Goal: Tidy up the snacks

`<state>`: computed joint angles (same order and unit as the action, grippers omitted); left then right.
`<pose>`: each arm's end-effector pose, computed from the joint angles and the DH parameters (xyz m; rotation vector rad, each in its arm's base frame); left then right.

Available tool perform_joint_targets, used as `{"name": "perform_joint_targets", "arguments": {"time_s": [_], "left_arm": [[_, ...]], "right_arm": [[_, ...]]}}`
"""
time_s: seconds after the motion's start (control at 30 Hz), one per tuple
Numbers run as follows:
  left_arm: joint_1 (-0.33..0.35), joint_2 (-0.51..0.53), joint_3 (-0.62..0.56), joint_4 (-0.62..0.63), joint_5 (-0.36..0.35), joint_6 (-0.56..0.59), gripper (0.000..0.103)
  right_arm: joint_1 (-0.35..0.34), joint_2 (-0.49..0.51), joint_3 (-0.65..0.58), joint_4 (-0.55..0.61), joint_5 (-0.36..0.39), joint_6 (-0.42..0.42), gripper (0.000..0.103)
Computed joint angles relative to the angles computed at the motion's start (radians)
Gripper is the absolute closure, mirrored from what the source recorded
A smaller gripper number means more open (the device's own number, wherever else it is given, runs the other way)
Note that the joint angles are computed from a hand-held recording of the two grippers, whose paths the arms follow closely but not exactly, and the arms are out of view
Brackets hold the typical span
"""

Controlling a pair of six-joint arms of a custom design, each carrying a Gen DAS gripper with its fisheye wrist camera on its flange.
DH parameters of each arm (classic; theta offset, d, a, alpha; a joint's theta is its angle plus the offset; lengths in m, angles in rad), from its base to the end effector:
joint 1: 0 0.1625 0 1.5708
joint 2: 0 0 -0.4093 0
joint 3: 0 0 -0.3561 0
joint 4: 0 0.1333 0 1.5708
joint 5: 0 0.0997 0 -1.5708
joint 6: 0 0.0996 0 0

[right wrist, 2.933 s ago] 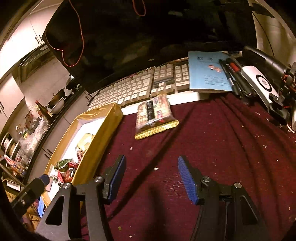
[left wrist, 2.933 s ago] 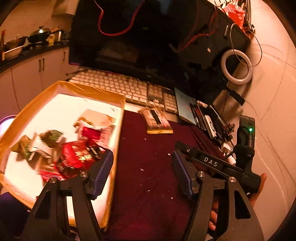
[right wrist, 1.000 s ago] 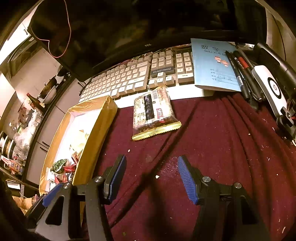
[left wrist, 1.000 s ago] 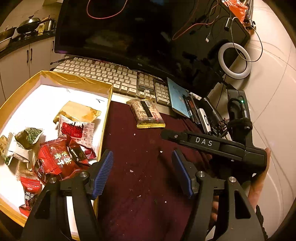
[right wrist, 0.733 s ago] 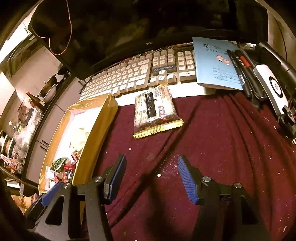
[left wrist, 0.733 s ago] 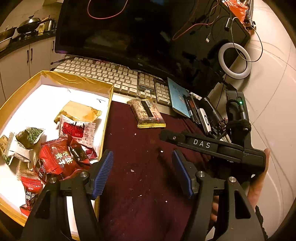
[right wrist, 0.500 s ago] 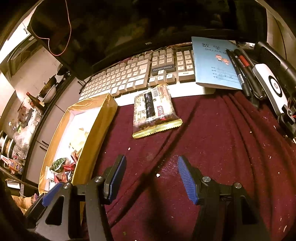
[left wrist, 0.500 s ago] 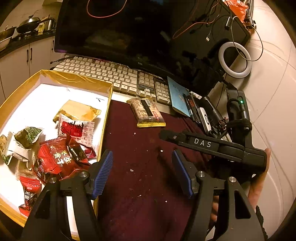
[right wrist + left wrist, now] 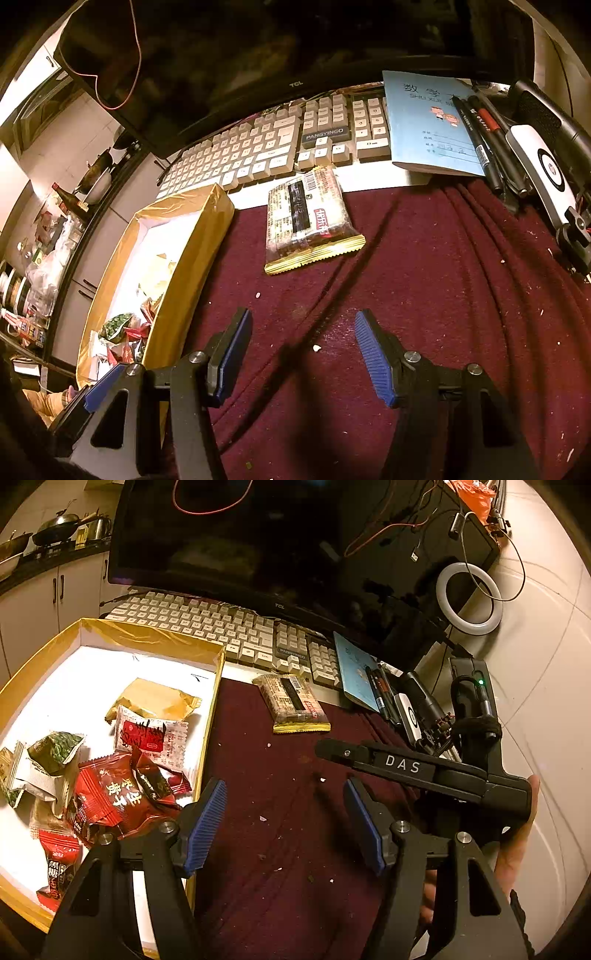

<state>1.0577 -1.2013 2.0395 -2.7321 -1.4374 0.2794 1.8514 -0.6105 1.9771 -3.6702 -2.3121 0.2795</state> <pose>-0.1236 -0.5179 0.2175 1.1297 2.7850 -0.5098 0.2105 -0.4918 0.0605 -0.3552 -2.3910 1.1385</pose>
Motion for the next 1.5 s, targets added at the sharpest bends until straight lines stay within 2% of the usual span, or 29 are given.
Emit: {"name": "perform_joint_targets", "arguments": {"time_s": [1.23, 1.5], "left_arm": [[0.007, 0.000, -0.003, 0.006, -0.008, -0.002, 0.038], [0.014, -0.002, -0.015, 0.023, -0.009, -0.007, 0.038]], "right_arm": [[-0.001, 0.005, -0.006, 0.003, 0.001, -0.002, 0.042], [-0.003, -0.002, -0.007, 0.003, 0.020, -0.010, 0.042]]}}
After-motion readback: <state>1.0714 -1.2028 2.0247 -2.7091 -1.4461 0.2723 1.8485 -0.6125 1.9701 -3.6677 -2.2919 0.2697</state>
